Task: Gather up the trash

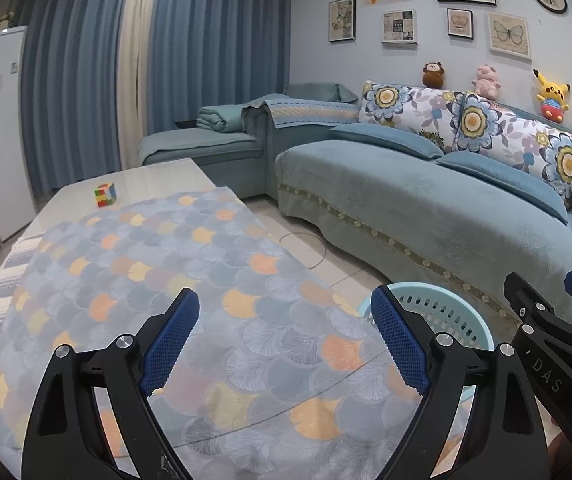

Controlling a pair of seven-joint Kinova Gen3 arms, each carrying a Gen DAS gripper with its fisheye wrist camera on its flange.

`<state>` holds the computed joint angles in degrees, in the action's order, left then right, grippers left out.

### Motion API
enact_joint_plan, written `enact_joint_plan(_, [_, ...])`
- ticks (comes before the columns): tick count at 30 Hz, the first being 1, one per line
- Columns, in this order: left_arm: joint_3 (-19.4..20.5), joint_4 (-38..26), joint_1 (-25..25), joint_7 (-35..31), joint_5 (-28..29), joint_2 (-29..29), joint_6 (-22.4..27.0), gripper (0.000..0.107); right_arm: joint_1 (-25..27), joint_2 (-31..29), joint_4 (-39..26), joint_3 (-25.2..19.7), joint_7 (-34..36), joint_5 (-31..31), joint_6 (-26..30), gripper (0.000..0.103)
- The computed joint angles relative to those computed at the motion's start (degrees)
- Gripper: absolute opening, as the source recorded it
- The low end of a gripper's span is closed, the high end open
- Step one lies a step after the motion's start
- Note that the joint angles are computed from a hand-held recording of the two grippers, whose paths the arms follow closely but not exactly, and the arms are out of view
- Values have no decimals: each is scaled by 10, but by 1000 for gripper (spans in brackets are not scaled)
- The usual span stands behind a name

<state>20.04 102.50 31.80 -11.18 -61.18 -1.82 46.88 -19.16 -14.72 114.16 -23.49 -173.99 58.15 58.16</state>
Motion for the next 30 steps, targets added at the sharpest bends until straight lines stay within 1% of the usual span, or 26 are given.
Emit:
enact_joint_plan(10, [0,-2,3,3,-2,2,5,87,1,0,1,6,5,-8,-10,78])
enact_joint_plan(12, [0,-1,3,6,-3,1,4,87,2,0,1,6,6,-8,-11,78])
enact_joint_plan(15, [-4,0,-3,-3,10,-4,-12,87,4,-1,2,4,2,-4,-11,78])
enact_joint_plan(17, [0,-3,-3,-1,9,-1,-6,87,4,1,3,3,0,-1,-12,78])
enact_joint_plan(30, [-1,-1,-7,-2,13,-3,-10,88,11,-3,4,9,10,-12,-31,78])
